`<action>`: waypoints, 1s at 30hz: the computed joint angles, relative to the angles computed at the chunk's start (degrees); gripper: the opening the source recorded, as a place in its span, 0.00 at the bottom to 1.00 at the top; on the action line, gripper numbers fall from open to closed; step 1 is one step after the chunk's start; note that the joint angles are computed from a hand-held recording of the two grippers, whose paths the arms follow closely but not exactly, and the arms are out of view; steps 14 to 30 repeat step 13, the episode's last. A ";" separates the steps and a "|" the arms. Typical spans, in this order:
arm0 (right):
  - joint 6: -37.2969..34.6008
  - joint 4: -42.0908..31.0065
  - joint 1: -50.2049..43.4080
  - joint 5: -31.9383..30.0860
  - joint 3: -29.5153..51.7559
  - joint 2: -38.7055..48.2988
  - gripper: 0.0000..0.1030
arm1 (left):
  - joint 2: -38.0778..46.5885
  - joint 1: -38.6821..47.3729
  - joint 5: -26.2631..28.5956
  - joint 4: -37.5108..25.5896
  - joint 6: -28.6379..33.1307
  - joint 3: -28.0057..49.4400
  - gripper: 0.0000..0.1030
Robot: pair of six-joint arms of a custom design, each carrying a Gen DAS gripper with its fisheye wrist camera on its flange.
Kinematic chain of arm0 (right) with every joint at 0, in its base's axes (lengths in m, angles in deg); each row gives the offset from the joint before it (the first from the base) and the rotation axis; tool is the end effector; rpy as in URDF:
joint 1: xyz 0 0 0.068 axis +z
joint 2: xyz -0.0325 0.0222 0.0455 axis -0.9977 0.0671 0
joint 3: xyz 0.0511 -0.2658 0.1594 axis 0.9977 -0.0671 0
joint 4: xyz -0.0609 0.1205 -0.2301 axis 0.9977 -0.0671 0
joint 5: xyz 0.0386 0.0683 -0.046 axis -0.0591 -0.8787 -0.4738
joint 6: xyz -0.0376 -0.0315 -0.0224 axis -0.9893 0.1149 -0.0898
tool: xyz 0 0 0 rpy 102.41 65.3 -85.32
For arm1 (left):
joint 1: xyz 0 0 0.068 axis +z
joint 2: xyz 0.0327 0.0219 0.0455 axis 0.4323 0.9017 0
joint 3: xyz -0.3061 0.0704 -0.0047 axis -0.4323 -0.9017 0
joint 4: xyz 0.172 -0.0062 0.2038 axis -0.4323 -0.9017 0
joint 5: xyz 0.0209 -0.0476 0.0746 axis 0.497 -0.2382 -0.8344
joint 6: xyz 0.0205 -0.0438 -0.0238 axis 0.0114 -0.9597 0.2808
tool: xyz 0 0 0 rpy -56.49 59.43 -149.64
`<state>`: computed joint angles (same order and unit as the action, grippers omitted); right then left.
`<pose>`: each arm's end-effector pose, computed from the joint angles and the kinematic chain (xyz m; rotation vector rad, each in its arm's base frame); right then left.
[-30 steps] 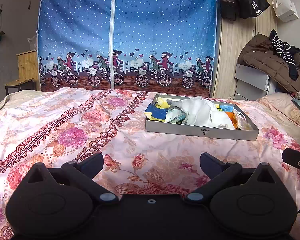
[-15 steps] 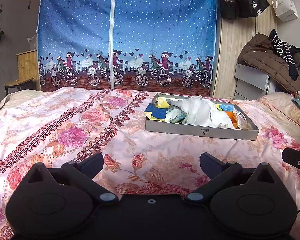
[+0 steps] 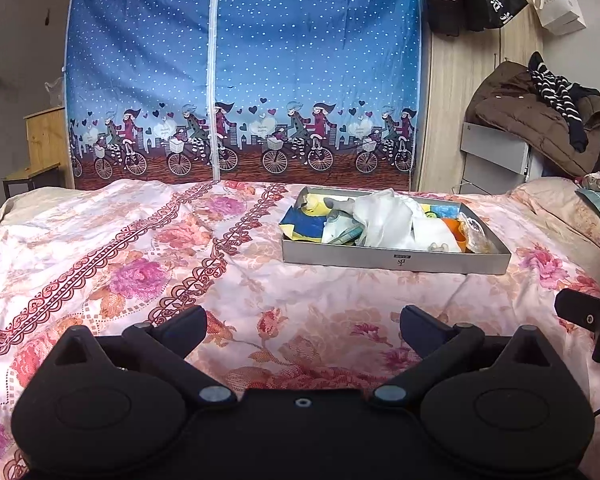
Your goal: Organize soft objects
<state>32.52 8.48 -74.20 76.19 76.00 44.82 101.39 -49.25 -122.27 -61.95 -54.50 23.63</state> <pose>0.2596 0.0600 0.2333 -0.3771 1.9216 0.2170 0.1045 -0.2652 0.2172 -0.4478 1.9813 0.2325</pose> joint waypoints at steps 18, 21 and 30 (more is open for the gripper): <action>0.14 -0.03 0.44 0.39 -0.36 -0.29 1.00 | 1.11 -0.19 0.06 -2.32 -0.63 1.55 0.99; 0.14 -0.03 0.44 0.39 -0.36 -0.29 1.00 | 1.11 -0.19 0.06 -2.32 -0.63 1.55 0.99; 0.14 -0.03 0.44 0.39 -0.36 -0.29 1.00 | 1.11 -0.19 0.06 -2.32 -0.63 1.55 0.99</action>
